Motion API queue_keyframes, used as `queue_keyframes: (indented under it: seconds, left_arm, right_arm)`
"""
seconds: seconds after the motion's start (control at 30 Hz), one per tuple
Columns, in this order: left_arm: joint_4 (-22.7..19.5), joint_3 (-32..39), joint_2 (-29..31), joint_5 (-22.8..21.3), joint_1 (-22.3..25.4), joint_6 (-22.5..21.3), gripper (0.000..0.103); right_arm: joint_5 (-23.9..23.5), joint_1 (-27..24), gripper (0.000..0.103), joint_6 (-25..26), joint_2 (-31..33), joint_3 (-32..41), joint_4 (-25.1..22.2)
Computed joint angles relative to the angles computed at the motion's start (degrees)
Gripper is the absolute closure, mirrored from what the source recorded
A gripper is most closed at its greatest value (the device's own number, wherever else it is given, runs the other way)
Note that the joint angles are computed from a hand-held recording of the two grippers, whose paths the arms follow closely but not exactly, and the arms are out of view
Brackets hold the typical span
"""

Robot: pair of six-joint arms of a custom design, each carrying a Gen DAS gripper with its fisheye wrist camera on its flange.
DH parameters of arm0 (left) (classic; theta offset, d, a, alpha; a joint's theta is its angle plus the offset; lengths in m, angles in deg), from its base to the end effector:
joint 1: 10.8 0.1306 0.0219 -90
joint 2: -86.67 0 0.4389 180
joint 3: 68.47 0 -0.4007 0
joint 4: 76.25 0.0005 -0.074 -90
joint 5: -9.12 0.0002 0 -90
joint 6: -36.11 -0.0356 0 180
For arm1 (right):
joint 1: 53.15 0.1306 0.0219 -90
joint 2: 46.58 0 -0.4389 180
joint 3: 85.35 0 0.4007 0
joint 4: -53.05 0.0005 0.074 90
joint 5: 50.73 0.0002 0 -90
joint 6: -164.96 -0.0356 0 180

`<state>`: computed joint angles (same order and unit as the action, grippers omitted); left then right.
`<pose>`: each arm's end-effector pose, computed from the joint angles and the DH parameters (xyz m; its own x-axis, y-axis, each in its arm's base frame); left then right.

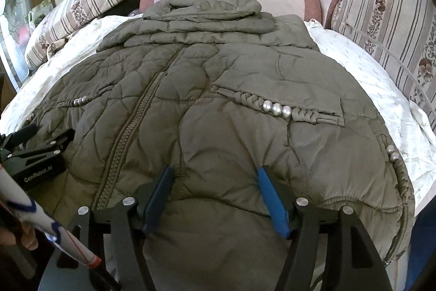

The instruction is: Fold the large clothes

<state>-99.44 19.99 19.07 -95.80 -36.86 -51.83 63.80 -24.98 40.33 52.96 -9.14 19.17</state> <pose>0.5688 -0.2685 0.2942 -0.6676 0.2878 -0.6867 0.2433 0.9560 0.1641 0.4656 0.2320 0.3152 -0.7412 0.1895 -0.6440 0.2308 0.9728 0.0206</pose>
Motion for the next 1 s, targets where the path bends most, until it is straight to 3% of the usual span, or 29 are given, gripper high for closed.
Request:
queue_keyframes:
  seconds: [0.37,0.57,0.7,0.83,0.9,1.0]
  left_arm:
    - [5.74,-3.84,-1.87,3.91,1.09,-3.69,0.005]
    - [3.92,-4.95,-4.71,8.31,2.80,-6.73,0.005]
    - [3.84,-5.91,-7.70,11.40,5.87,-3.17,0.005]
    - [0.48,-3.74,-7.73,13.94,10.44,1.01,0.005]
    - [-2.22,-1.94,-6.47,16.39,13.14,3.53,0.005]
    - [-6.41,0.55,-3.95,21.78,16.58,8.79,0.009]
  right_arm:
    - [-0.09,0.38,0.031,1.41,-2.71,-4.34,5.64]
    - [-1.63,0.64,0.031,0.69,-8.45,-8.41,7.41]
    - [0.50,-1.36,0.030,-3.11,-16.04,-12.95,10.16]
    - [4.73,-5.97,0.030,-8.22,-21.52,-15.67,6.36]
    - [2.01,-10.22,0.030,-13.01,-23.51,-17.75,5.10]
    - [-6.60,-16.50,0.030,-20.38,-25.77,-21.92,8.66]
